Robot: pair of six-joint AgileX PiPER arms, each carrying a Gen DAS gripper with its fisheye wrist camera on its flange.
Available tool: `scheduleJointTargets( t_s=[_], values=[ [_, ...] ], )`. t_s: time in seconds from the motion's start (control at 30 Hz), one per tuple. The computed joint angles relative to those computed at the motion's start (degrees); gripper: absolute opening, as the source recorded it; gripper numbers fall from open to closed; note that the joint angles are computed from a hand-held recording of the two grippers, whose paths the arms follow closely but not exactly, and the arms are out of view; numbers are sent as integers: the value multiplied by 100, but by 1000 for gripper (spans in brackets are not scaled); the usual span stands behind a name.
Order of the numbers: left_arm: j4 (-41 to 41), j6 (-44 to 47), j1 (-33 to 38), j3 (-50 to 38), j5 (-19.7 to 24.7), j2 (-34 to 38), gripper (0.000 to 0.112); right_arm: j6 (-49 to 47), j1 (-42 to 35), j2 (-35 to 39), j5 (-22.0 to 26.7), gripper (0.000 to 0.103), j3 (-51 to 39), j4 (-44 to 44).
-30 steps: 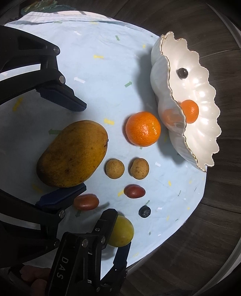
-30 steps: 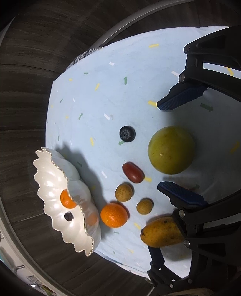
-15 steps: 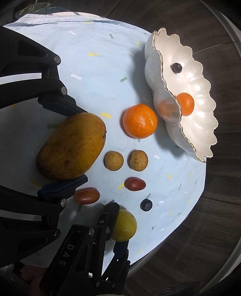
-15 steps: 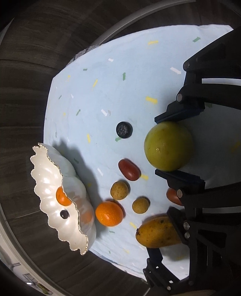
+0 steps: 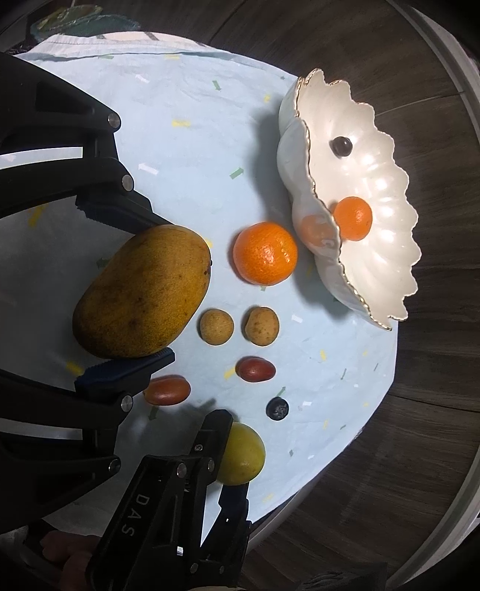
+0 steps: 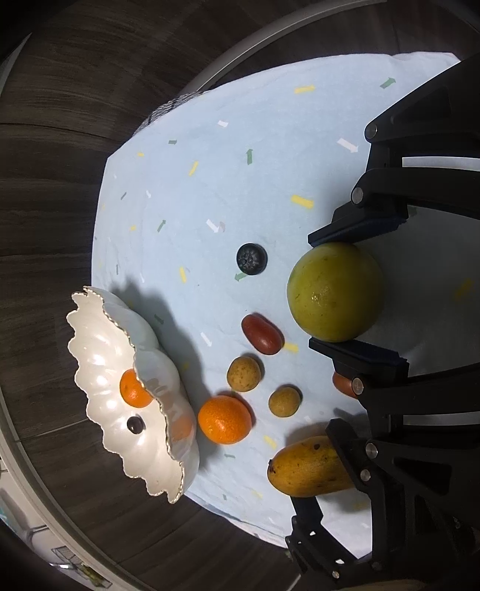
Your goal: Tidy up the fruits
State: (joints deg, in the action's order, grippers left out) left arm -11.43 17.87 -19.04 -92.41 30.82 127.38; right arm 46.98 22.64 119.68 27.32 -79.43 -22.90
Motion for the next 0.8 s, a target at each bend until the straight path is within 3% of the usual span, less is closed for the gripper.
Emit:
scheduleJointTargets(
  t_s=[0.8],
  values=[
    [-297, 190, 307, 171, -202, -554, 59, -31, 209, -253, 393, 49, -515, -154]
  ],
)
